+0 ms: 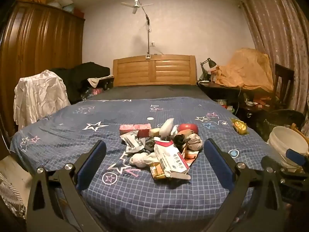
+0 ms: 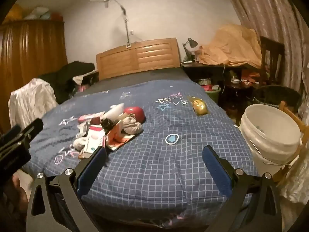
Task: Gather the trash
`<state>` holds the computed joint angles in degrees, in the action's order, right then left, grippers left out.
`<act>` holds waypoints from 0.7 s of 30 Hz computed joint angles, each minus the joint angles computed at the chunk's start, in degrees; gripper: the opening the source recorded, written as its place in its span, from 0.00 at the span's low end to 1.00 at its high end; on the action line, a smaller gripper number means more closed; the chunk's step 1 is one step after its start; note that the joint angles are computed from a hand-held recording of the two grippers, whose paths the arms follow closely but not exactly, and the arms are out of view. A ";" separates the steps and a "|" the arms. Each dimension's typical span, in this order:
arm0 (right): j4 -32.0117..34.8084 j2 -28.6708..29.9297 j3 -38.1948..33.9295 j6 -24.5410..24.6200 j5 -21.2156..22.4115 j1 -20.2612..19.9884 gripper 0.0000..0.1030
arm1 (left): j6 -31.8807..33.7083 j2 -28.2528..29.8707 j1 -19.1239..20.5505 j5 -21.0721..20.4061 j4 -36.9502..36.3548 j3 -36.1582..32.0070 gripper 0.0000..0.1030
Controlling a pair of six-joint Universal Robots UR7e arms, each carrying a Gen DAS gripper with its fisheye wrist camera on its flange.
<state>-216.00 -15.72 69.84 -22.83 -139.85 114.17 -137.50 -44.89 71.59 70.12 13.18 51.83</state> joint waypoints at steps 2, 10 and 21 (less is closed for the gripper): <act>2.70 0.82 -1.77 0.37 -0.63 -0.08 0.96 | -1.44 1.88 -0.54 -3.29 4.50 -3.70 0.95; 8.04 -0.74 -0.48 5.09 -2.33 -0.72 0.96 | -1.78 3.89 -0.19 -4.24 6.32 -6.76 0.95; 9.18 -0.53 -0.96 6.16 -3.12 -1.08 0.96 | -1.73 3.26 -0.40 -4.80 5.54 -5.73 0.95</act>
<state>-206.82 -16.25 68.88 -16.67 -142.97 113.09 -139.23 -41.63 71.18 65.32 18.72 46.10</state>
